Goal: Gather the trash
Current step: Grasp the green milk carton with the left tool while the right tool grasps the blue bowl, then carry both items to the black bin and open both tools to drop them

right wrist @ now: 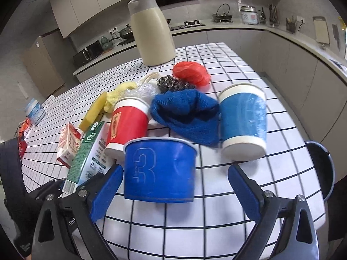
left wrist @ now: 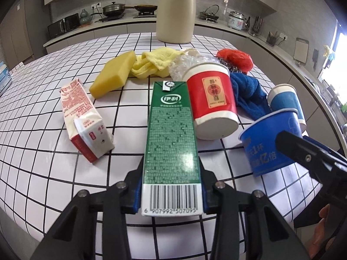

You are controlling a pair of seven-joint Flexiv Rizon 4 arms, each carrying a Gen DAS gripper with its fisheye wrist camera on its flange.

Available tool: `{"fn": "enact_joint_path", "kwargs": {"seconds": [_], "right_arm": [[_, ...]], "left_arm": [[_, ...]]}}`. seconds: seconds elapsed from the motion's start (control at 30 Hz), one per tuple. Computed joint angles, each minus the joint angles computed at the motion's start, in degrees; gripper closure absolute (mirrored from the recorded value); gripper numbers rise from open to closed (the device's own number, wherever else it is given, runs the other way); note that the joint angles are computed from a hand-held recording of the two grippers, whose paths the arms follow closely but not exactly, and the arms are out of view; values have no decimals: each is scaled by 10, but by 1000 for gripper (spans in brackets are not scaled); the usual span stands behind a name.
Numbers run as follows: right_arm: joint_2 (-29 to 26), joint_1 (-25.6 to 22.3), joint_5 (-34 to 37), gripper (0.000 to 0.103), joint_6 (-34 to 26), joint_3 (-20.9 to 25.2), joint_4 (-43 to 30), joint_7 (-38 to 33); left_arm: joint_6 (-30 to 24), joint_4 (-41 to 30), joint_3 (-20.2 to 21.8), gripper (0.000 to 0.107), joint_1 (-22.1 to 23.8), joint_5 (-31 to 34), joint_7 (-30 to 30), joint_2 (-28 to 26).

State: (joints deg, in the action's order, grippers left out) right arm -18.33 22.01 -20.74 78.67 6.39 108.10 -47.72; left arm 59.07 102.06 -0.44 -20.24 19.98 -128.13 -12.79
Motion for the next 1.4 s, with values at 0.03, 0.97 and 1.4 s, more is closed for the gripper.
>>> {"fn": "enact_joint_path", "kwargs": {"seconds": [0.03, 0.97, 1.4], "right_arm": [[-4, -4, 7, 4, -2, 7, -5, -7], [77, 12, -121, 26, 97, -95, 90, 126], [143, -204, 87, 26, 75, -32, 148, -109]], "left_arm": [[2, 1, 0, 65, 1, -1, 2, 0], [68, -27, -21, 66, -4, 22, 14, 15], [16, -310, -33, 66, -141, -72, 68, -213]]}}
